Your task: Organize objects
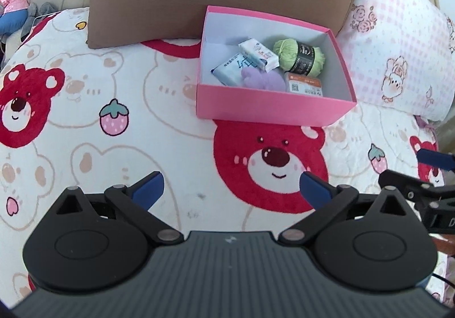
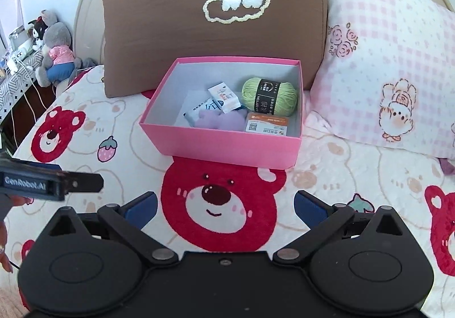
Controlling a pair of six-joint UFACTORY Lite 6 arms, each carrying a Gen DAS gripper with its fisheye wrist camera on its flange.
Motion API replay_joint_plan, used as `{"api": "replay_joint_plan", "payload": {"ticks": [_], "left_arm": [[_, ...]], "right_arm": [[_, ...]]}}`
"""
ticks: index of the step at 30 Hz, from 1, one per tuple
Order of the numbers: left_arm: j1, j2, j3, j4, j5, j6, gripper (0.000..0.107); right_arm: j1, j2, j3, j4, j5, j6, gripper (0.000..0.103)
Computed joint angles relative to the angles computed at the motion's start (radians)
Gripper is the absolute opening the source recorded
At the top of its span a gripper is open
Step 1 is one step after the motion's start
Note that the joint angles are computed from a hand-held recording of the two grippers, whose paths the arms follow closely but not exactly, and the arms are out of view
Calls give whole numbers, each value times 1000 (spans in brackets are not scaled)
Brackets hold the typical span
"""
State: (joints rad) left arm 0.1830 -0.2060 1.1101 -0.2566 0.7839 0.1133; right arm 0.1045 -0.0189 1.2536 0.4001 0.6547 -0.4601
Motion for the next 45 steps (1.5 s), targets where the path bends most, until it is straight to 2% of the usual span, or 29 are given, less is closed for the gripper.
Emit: {"api": "replay_joint_plan", "payload": {"ticks": [10,19,22,26,45], "left_arm": [[-14,38,30,86,57,-111,103],[-19,30,8,84,29,-101,103],[-51,21,-3,155,-5,-165,103],[-73,33,13,209,5,-210,103],[-65,21,8,201,38,-159,103]], "right_arm": [[13,0,-2,-38,-12,55,103],[30,1,-13,-109,-26,128,103],[41,-5,-24,-130,-31,142,103],[48,-15,-31,-146,-30,165,103],[103,-34,-46,-272,-44,330,103]]}}
